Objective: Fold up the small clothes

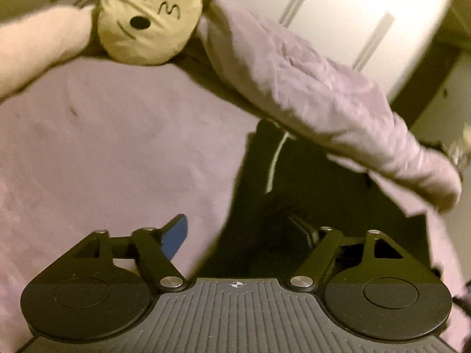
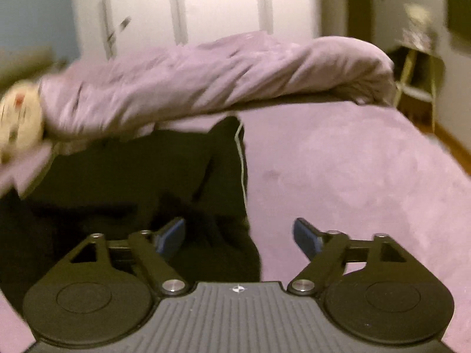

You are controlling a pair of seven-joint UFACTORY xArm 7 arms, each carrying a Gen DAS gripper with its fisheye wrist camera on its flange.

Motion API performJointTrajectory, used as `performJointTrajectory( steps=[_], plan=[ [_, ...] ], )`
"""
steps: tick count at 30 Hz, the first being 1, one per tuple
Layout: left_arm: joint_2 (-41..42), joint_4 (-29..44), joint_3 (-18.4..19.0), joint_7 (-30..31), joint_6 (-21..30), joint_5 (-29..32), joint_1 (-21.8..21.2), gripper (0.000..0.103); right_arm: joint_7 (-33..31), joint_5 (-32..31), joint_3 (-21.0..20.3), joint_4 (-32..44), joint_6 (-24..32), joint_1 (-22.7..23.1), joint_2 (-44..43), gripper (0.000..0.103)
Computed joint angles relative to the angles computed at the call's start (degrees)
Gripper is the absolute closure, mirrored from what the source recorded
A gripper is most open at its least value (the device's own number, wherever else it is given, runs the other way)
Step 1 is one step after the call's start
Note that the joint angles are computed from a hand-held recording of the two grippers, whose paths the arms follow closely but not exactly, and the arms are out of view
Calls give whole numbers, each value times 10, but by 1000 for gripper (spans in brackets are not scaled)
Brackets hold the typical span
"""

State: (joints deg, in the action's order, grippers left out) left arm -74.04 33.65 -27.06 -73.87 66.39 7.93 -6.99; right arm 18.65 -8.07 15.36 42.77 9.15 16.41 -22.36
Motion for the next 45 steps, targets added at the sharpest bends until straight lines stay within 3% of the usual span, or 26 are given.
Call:
performJointTrajectory(
  steps=[3, 5, 10, 12, 14, 16, 17, 19, 20, 21, 22, 26, 28, 33, 34, 36, 38, 41, 45],
  plan=[
    [-20, -24, 10, 31, 6, -14, -46, 18, -82, 31, -54, -20, 17, 68, -6, 14],
    [-24, -35, 12, 47, -3, -20, -62, 18, -111, 51, -62, -19, 19, 85, -2, 14],
    [16, -71, 35, 107, -92, -10, -76, 14, -187, 56, -65, 17, -44, 98, 66, 14],
    [46, -85, 61, 131, -142, -16, -80, 17, -250, 79, -86, 57, -37, 130, 108, 18],
    [84, -87, 77, 156, -179, -10, -69, 21, -297, 97, -83, 93, -24, 134, 145, 31],
    [118, -82, 89, 165, -200, -14, -57, 31, -341, 137, -83, 132, 6, 139, 177, 38],
    [126, -80, 93, 168, -207, -15, -53, 37, -350, 147, -78, 150, 21, 134, 192, 49],
    [138, -67, 95, 173, -197, -16, -47, 53, -366, 168, -65, 167, 44, 125, 201, 62],
    [138, -61, 96, 178, -187, -17, -48, 65, -375, 180, -59, 169, 51, 119, 199, 78],
    [138, -51, 92, 179, -170, -15, -44, 78, -394, 203, -55, 171, 60, 117, 195, 82],
    [137, -42, 91, 180, -155, -16, -42, 83, -393, 206, -50, 171, 67, 113, 190, 85],
    [117, -18, 88, 162, -123, -31, -39, 86, -418, 261, -46, 185, 116, 110, 181, 87],
    [116, -16, 91, 156, -124, -41, -39, 85, -399, 249, -40, 195, 135, 104, 185, 84],
    [144, -24, 103, 160, -137, -58, -43, 61, -384, 226, -33, 233, 165, 96, 220, 73],
    [155, -21, 103, 163, -141, -56, -42, 61, -378, 215, -31, 244, 175, 95, 229, 73],
    [182, -5, 96, 170, -130, -46, -36, 69, -377, 210, -29, 254, 182, 93, 237, 73],
    [200, 11, 91, 173, -116, -39, -34, 84, -367, 209, -27, 262, 197, 92, 238, 86],
    [189, 24, 92, 178, -101, -30, -39, 87, -377, 208, -23, 251, 208, 94, 214, 88],
    [159, 51, 93, 167, -79, -34, -34, 89, -403, 270, -29, 232, 220, 102, 163, 89]
  ],
)
